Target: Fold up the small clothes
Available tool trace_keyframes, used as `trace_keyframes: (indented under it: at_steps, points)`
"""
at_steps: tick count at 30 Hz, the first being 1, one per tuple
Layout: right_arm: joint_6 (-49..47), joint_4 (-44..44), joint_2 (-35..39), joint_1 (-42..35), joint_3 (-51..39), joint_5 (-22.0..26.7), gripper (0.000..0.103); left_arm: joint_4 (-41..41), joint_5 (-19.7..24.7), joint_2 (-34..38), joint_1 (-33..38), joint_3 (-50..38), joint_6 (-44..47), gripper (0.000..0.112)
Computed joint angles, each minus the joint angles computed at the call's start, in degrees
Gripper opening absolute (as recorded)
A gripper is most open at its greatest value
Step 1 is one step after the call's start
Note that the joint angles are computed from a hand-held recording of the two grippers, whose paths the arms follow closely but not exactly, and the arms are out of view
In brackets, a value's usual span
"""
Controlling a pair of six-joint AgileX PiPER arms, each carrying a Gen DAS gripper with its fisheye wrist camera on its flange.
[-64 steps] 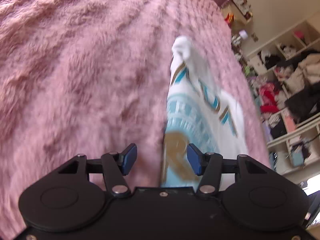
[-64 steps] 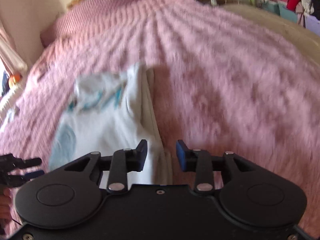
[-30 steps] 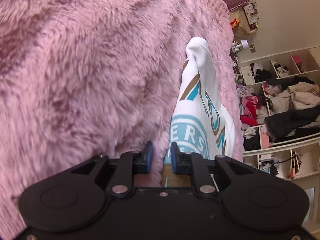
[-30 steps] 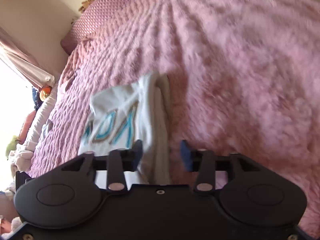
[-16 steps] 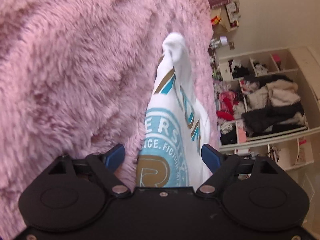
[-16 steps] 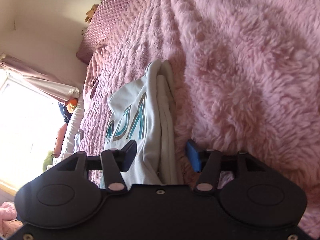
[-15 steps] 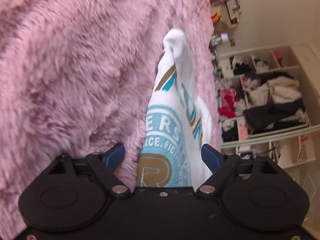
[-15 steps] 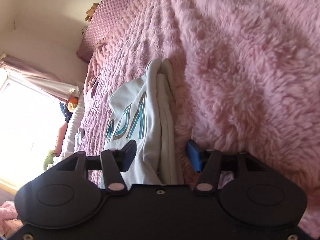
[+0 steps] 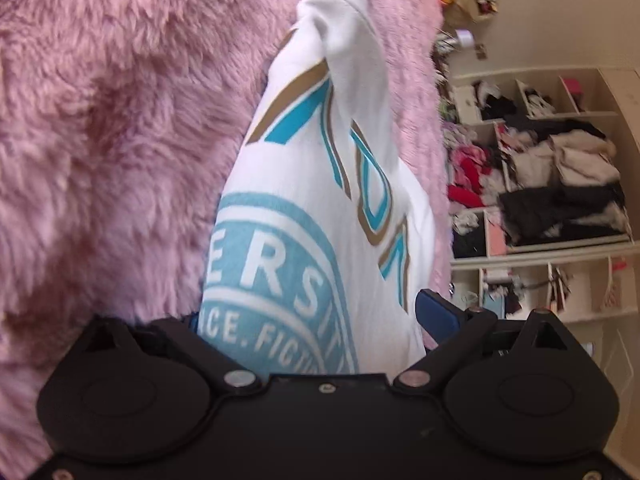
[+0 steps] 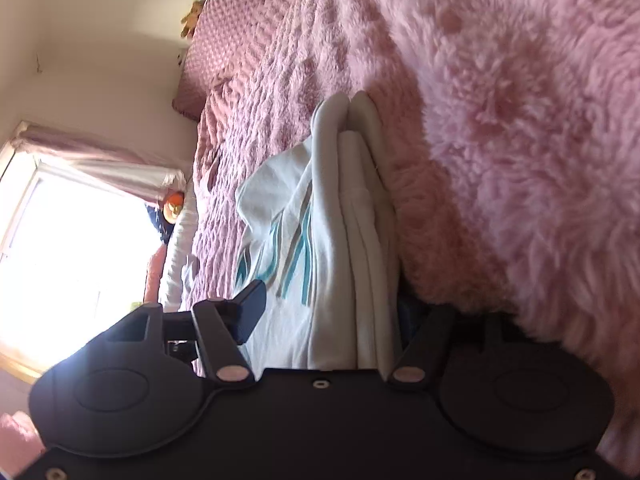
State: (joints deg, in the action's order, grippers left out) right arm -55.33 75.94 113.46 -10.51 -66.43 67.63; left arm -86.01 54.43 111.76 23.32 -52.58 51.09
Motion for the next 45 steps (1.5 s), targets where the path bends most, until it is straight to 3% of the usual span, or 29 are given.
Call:
trace_keyframes:
  at_steps: [3, 4, 5, 6, 7, 8, 11, 14, 20, 24, 30, 33, 36, 39, 41, 43, 45]
  points:
    - [0.56, 0.99, -1.72, 1.57, 1.32, -2.6, 0.066, 4.93, -3.44, -2.04, -1.76, -2.39, -7.69, 0.091]
    - [0.44, 1.2, -2.48, 2.02, 1.83, -3.31, 0.066, 7.0, -4.96, -3.16, -2.44, -2.88, -9.83, 0.073]
    - [0.35, 1.3, -3.33, 2.51, 2.34, -4.22, 0.064, 9.31, -6.21, -4.24, -2.91, -3.15, -11.28, 0.048]
    - [0.48, 1.19, -4.39, 2.79, 2.97, -5.29, 0.06, 12.09, -7.62, -4.76, -3.6, -4.21, -12.96, 0.041]
    - [1.51, 0.28, -5.89, 3.37, 3.58, -7.31, 0.047, 12.58, -7.62, -5.47, -3.23, -3.85, -12.35, 0.034]
    - [3.46, -1.62, -7.39, 4.23, 3.82, -9.94, 0.034, 12.51, -7.52, -5.95, -3.02, -3.56, -11.99, 0.029]
    - [8.99, -5.71, -11.36, 6.89, 4.8, -15.79, 0.027, 13.03, -8.51, -7.42, -3.46, -3.34, -13.17, 0.025]
    - [12.16, -8.19, -15.01, 8.91, 4.93, -18.43, 0.024, 15.24, -10.19, -10.09, -4.78, -3.67, -14.11, 0.022]
    - [19.75, -14.42, -21.13, 12.97, 1.13, -17.68, 0.023, 19.45, -6.63, -15.99, -2.27, -5.73, -12.67, 0.021]
    - [23.16, -15.99, -21.61, 19.09, -3.66, -18.43, 0.023, 22.54, 0.69, -19.82, 7.53, -7.77, -11.95, 0.021]
    - [21.52, -10.19, -15.65, 30.5, -12.71, -22.0, 0.023, 26.75, 10.56, -21.52, 25.11, -16.84, -10.97, 0.021]
    - [18.57, -4.27, -10.6, 35.0, -16.65, -23.43, 0.023, 28.25, 14.08, -19.3, 32.76, -22.71, -10.13, 0.022]
    - [19.83, -2.31, -3.76, 38.29, -20.99, -24.71, 0.023, 30.57, 14.88, -13.31, 36.9, -26.5, -12.44, 0.023]
    - [18.13, -4.73, 2.59, 41.86, -23.58, -29.53, 0.023, 33.97, 9.79, -5.96, 39.32, -25.28, -10.7, 0.034]
    - [22.68, -11.64, 6.25, 44.15, -25.14, -32.93, 0.023, 36.42, 4.84, -1.25, 40.83, -22.36, -10.38, 0.051]
    - [26.22, -17.1, 7.36, 46.01, -23.64, -38.21, 0.032, 30.82, 7.85, 2.41, 45.55, -20.83, -4.4, 0.051]
    - [21.47, -13.56, 5.71, 45.19, -20.06, -38.59, 0.035, 28.53, 11.99, 2.7, 49.32, -20.4, -5.32, 0.051]
